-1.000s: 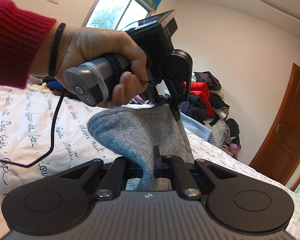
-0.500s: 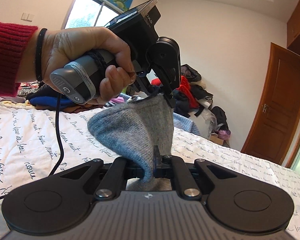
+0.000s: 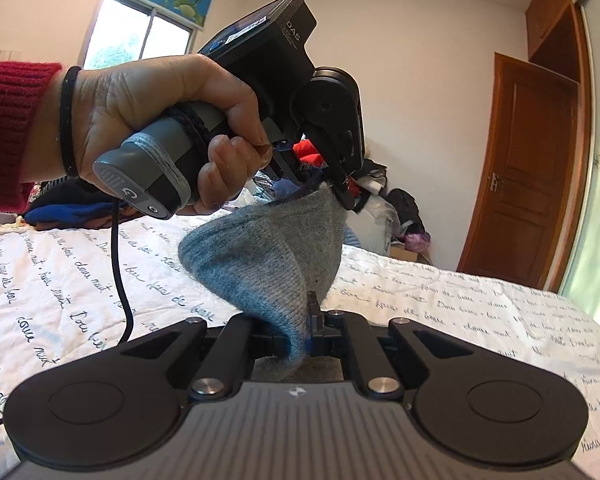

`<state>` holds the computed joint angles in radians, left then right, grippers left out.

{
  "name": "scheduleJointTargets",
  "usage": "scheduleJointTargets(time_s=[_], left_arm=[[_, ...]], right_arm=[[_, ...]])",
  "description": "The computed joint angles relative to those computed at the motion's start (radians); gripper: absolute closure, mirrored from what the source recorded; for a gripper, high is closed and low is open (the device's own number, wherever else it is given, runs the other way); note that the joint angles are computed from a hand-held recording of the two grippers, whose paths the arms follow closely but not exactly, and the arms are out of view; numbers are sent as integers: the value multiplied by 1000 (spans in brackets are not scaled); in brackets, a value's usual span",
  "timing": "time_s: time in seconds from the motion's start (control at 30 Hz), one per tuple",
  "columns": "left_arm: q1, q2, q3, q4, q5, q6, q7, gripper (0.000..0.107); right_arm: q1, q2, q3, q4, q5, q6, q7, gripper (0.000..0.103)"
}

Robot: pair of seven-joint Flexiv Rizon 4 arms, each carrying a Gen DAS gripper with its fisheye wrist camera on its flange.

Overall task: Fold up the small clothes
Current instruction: 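Lift the folded sweater edge with the right gripper and fold it over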

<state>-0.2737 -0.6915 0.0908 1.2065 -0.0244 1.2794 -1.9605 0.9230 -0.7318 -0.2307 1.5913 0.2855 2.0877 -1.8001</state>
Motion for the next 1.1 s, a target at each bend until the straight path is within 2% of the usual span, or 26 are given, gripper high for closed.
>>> scheduleJointTargets(time_s=[0.2, 0.47, 0.8, 1.0, 1.1], left_arm=[[-23, -77, -9, -105, 4, -63, 10, 97], [-39, -171, -26, -226, 2, -136, 20, 97], [-52, -286, -46, -375, -8, -230, 37, 97], [-61, -322, -48, -421, -3, -264, 43, 96], [-58, -334, -57, -438, -11, -278, 46, 96]], right_arm=[[-25, 18, 19, 34, 14, -8, 36, 96], [-107, 46, 81, 75, -35, -47, 162, 96], [-256, 61, 203, 123, -180, -91, 381, 96], [-291, 69, 220, 159, -249, -91, 458, 96], [-336, 62, 259, 157, -291, -100, 504, 96]])
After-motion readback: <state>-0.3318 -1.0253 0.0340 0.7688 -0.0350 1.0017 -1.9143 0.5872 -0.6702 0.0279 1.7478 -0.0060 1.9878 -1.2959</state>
